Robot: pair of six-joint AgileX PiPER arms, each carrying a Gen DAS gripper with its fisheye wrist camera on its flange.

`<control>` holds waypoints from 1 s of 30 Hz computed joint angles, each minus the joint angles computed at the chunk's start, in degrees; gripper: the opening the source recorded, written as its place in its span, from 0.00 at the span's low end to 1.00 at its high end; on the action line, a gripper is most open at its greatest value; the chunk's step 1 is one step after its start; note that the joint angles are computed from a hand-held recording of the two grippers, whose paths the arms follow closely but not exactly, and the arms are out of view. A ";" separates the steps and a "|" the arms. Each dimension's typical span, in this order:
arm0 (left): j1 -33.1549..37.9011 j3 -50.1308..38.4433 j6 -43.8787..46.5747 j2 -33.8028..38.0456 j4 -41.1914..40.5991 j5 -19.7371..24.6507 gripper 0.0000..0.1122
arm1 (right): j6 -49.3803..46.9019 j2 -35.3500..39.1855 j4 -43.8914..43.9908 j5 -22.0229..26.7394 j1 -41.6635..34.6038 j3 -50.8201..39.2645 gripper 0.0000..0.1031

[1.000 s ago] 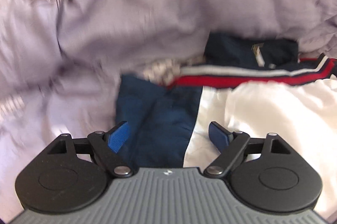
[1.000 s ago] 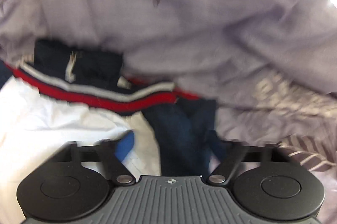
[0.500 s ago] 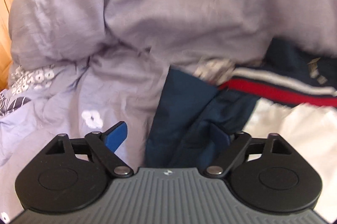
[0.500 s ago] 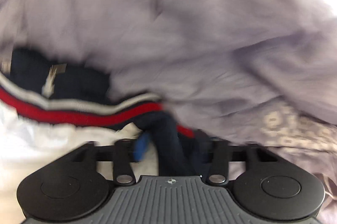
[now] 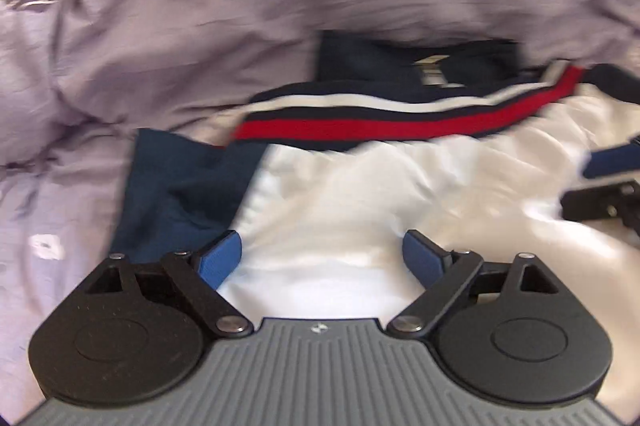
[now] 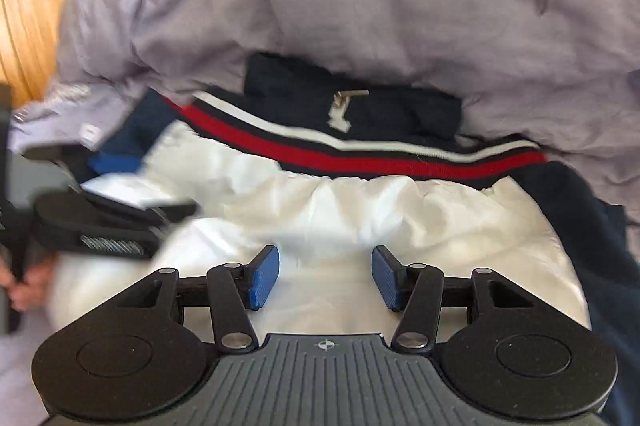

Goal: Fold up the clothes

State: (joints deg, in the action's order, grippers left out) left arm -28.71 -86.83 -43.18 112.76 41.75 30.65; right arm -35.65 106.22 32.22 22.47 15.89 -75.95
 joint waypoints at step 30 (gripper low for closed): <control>1.01 18.85 -13.98 -19.03 13.98 9.88 0.81 | 32.85 -27.84 -39.06 -0.46 -7.56 21.51 0.67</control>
